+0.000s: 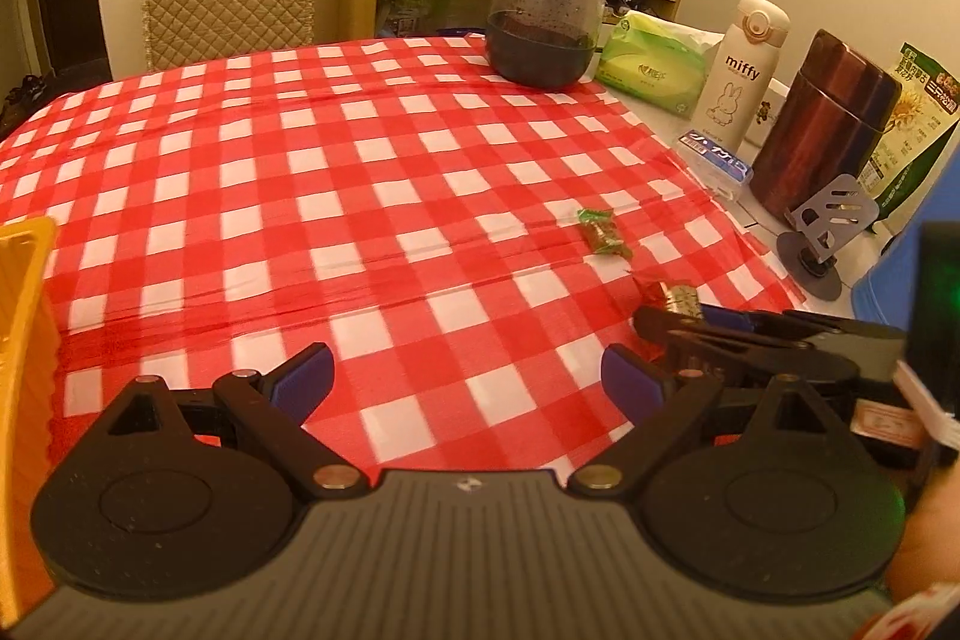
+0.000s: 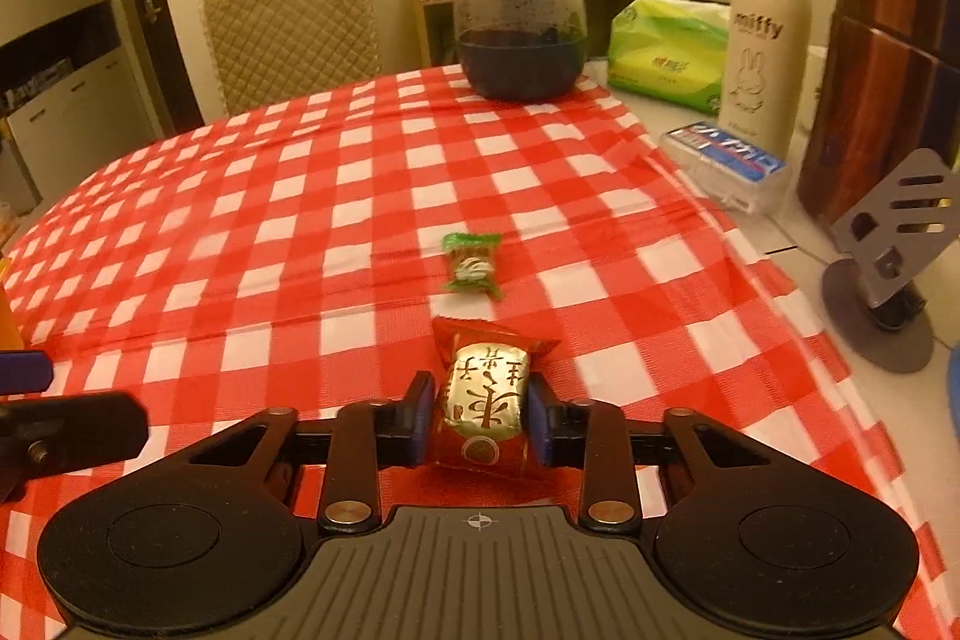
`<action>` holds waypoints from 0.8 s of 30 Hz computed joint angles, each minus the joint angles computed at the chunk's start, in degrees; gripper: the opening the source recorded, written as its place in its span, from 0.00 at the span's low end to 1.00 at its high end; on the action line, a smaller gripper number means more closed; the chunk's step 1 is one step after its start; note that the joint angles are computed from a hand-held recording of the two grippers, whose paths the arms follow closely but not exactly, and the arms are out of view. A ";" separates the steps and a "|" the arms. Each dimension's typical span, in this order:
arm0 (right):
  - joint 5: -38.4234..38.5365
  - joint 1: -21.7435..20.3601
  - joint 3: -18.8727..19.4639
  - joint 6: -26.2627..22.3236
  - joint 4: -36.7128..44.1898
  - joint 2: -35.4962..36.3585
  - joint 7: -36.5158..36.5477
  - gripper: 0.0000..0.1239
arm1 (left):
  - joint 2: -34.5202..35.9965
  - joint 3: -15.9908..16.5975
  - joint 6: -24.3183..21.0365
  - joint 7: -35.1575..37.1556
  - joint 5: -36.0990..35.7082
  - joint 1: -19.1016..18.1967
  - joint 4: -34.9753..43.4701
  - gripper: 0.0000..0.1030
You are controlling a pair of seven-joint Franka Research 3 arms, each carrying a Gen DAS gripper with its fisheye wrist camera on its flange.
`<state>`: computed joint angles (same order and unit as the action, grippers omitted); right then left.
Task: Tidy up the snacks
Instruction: 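Grasp the red-wrapped candy with the right gripper while the left gripper grasps the green-wrapped candy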
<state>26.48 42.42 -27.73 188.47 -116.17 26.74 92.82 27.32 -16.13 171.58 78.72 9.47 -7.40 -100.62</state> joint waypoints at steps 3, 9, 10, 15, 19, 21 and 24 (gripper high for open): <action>1.54 1.58 -2.29 1.89 -1.16 -0.57 -0.48 0.25 | 2.30 0.61 0.27 -0.11 1.01 -1.41 2.95 0.92; 4.85 -2.01 -0.57 2.40 -1.78 -2.04 -4.08 0.24 | 9.85 1.75 1.92 -0.62 3.24 -4.91 11.95 0.82; 5.22 -2.72 -0.14 2.52 -2.02 -2.26 -4.44 0.25 | 11.23 2.15 1.83 -1.03 3.52 -5.67 13.78 0.79; 6.87 -5.45 1.43 2.78 -2.87 -2.73 -5.88 0.24 | 18.52 2.44 1.90 -2.44 4.12 -8.16 23.42 0.61; 7.82 -7.23 2.77 3.18 -3.51 -3.09 -6.68 0.24 | 23.76 2.91 0.16 -2.87 4.22 -10.27 31.01 0.53; 8.22 -8.14 3.68 3.62 -3.85 -3.33 -7.19 0.24 | 26.03 4.01 -1.26 -3.28 4.52 -11.70 34.57 0.48; 9.04 -9.91 5.66 4.29 -4.27 -3.78 -7.81 0.24 | 28.51 6.41 -2.71 -4.19 5.69 -13.92 38.58 0.38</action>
<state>35.52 32.51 -22.07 192.76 -120.44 22.95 85.01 55.83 -9.71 168.87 74.53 15.16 -21.32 -62.04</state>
